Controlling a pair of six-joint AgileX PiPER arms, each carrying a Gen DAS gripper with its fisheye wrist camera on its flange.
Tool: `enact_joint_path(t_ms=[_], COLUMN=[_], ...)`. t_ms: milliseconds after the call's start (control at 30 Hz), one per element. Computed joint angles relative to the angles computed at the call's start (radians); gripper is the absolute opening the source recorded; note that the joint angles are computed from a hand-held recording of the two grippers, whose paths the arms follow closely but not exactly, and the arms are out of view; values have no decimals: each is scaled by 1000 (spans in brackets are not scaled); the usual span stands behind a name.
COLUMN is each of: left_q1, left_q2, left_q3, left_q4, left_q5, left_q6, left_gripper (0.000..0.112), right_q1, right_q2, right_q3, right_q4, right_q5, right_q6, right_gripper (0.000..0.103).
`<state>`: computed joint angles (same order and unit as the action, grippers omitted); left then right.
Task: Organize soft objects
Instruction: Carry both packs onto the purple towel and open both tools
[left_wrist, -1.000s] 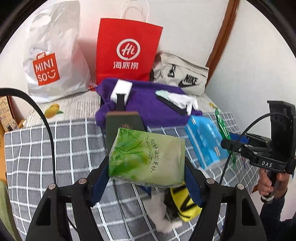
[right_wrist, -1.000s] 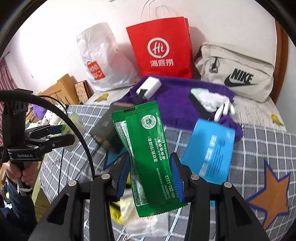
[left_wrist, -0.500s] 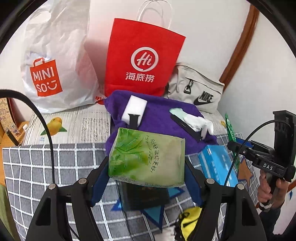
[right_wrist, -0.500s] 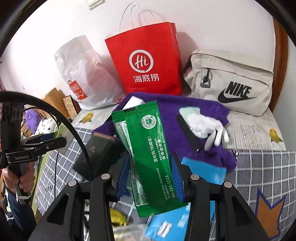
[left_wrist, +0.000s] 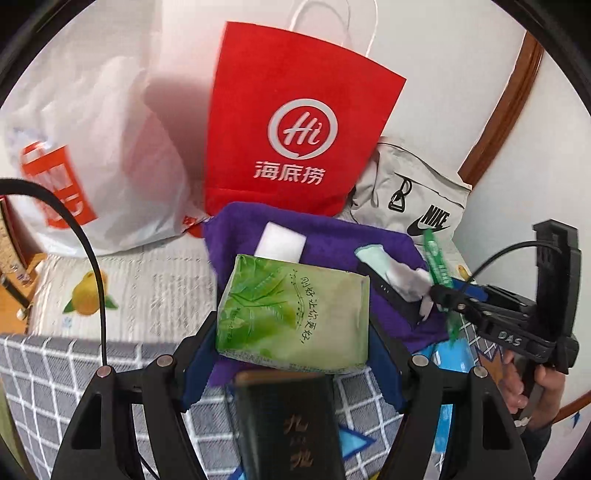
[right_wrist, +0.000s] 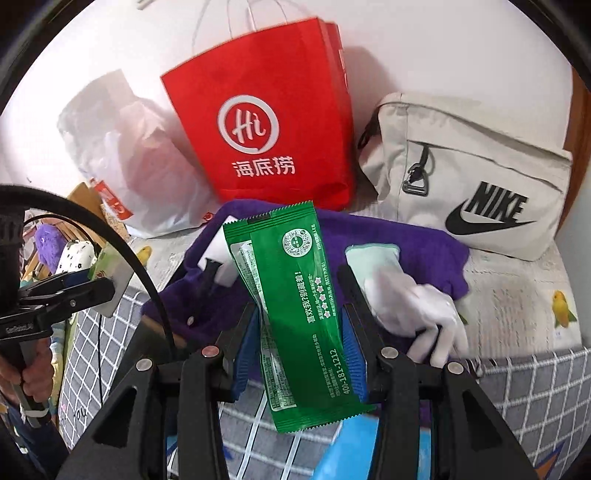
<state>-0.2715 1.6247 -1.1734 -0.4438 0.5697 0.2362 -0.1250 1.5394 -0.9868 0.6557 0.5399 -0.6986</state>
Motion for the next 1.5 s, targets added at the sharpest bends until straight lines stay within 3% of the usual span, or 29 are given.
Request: enact_joint_path(t_ms=[367,900,1167,1300,1500], left_q1=[-22,-46,-72,-76,-103], left_q2=[185,249,267,285,337], left_q3=[-170,-199,-205,-216,-265], left_q4=[34,35,33,17,111], left_q5=[16,-6,0,19,68], left_q6=[-64,-79,-79,-68,-168], left_gripper=[72,72,73,73,73], right_q1=[30,31,37,31,-28], right_q2=[295,420,417,364,261], right_q3=[-226,-305,-306,-276,-233], right_q4=[-135,-167,-195,-245,-205], right_q5=[49,90,99,68,72], right_q6=[137,182,181,202,144], right_gripper=[44,47,54,54,56])
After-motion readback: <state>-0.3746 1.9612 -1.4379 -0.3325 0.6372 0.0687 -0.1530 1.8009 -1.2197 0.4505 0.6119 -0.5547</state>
